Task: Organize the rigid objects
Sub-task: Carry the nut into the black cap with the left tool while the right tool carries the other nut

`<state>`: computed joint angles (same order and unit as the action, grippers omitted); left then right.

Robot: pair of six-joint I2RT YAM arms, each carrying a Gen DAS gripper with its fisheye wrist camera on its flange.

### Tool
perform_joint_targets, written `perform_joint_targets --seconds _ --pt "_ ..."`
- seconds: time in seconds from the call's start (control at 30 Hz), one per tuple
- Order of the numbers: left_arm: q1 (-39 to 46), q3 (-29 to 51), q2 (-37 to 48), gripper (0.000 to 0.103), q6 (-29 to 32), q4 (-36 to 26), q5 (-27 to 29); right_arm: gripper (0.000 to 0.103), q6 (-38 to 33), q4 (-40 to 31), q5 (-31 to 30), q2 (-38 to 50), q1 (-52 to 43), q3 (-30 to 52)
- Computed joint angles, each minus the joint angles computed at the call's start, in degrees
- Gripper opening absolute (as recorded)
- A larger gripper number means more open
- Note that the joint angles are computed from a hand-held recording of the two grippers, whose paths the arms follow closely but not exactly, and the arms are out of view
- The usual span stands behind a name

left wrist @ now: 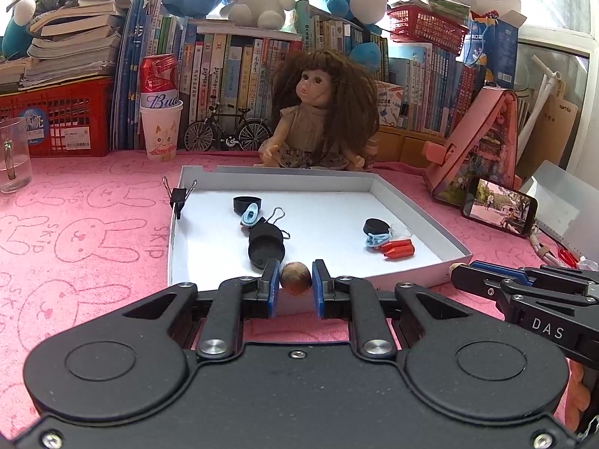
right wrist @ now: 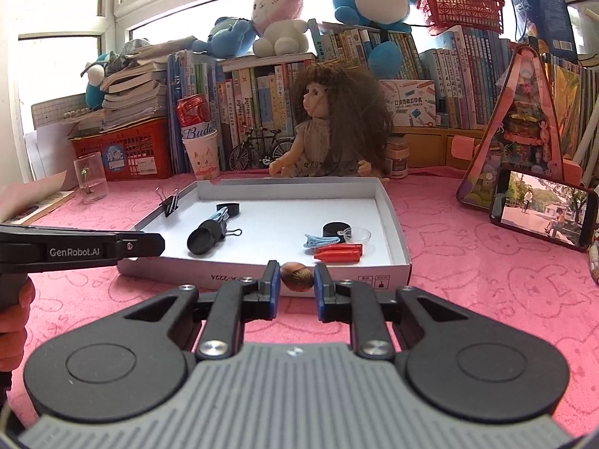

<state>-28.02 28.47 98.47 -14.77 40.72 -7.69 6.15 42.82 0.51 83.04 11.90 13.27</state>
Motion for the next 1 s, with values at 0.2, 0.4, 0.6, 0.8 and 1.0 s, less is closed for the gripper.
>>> perform_joint_targets --seconds 0.2,0.4,0.6,0.8,1.0 --pt "2.1 6.5 3.7 0.017 -0.2 -3.5 0.8 0.023 2.0 -1.3 0.3 7.0 -2.9 7.4" --pt "2.7 12.3 9.1 0.017 -0.4 -5.9 0.0 0.023 1.1 -2.5 1.4 13.2 -3.5 13.2" --pt "2.6 15.9 13.0 0.017 -0.8 -7.1 -1.1 0.023 1.5 -3.8 2.2 17.7 -3.2 16.5" --pt "2.5 17.9 15.3 0.017 -1.4 -8.0 -2.2 0.024 1.5 -4.6 3.1 19.7 -2.8 18.2" --pt "2.5 20.0 17.2 0.017 -1.3 -8.7 -2.9 0.024 1.5 -5.8 3.5 21.1 -2.8 19.9"
